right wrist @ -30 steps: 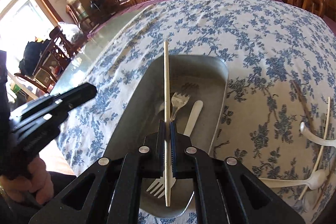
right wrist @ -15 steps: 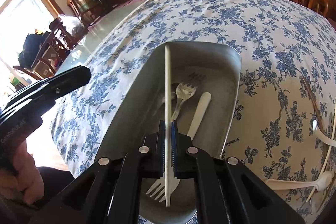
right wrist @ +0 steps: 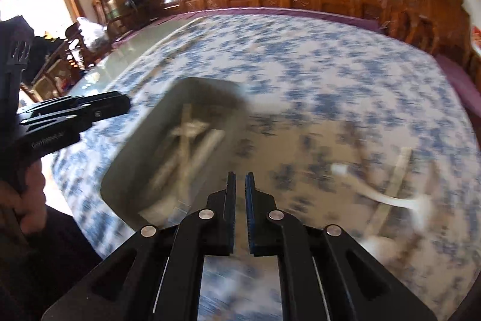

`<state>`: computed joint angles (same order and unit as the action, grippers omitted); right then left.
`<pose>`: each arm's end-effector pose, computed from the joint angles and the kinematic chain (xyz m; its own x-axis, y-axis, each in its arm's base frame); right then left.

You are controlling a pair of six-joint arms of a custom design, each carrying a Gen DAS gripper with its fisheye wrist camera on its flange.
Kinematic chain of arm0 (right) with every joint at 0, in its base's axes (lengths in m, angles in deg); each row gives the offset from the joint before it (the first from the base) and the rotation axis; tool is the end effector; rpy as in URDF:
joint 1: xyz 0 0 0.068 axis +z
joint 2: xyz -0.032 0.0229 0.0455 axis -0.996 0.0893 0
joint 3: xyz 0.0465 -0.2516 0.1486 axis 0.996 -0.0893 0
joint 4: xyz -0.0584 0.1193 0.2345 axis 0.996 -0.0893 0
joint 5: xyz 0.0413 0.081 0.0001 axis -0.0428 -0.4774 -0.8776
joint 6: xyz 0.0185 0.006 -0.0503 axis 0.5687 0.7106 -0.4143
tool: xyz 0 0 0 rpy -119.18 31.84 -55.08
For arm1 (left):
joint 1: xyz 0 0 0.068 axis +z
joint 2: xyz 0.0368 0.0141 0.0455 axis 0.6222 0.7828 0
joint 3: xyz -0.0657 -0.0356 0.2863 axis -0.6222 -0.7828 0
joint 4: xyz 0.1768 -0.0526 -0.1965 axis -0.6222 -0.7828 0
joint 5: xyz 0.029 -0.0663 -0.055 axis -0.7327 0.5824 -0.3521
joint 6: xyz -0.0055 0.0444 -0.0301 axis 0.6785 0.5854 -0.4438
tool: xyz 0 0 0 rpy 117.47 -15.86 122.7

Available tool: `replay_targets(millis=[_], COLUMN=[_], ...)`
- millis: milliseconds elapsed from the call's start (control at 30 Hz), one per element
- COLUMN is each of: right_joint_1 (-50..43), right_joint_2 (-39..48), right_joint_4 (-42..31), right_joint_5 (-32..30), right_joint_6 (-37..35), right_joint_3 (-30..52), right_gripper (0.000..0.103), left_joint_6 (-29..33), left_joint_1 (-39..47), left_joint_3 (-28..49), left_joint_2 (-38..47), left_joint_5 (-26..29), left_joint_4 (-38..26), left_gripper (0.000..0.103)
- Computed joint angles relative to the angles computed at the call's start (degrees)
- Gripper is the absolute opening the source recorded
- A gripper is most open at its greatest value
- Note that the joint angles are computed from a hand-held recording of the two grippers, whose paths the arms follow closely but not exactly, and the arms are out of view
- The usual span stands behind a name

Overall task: Organize utensils
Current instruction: 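Grasp a white plastic spoon from the utensil pile with the right gripper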

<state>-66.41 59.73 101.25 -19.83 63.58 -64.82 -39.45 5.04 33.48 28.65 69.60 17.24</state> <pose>0.2107 0.0637 0.0889 -0.7654 0.1722 -0.6201 0.1201 0.9848 0.1252 0.3251 -0.2204 0.1171 -0.5976 0.4245 -0.6802 0.6388 0.7648 -0.0839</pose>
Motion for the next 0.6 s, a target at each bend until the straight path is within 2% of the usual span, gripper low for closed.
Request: replay_targets(millis=[167,233,267,333,467,600], right_joint_1=[-11.84,-14.99,-16.62,-18.14,-16.08,-12.6], right_joint_2=[-8.3,-8.91,-8.33,-5.75,1.24,9.53], right_joint_4=[-2.8,-2.9,-2.63,-1.18,1.55,0.71], right_joint_5=[-3.94,-5.64,-6.24,-7.13,-7.21,-6.5], right_joint_6=[-8.67,-12.09,-14.38,-17.04,-20.11,-22.4], right_joint_3=[-5.99,-7.07,-7.34,-7.53,-6.45,-2.36], right_gripper=[0.01,0.023,0.026,0.027,0.027,0.027], left_joint_6=[-0.32,-0.54,-0.71,-0.98,-1.79,-2.07], left_joint_1=[-3.68,-5.18,-5.79,-6.85,-8.69,-9.97], left_joint_3=[0.34,0.69,0.78,0.96,1.1,1.29], left_joint_2=[0.73,1.24,1.44,1.84,2.7,3.4], left_joint_5=[-0.94,-1.5,-1.71,-1.85,-1.84,-2.05], left_joint_4=[0.1,0.13,0.13,0.06,0.23,0.29], left_gripper=[0.024,0.025,0.025,0.025,0.025,0.025])
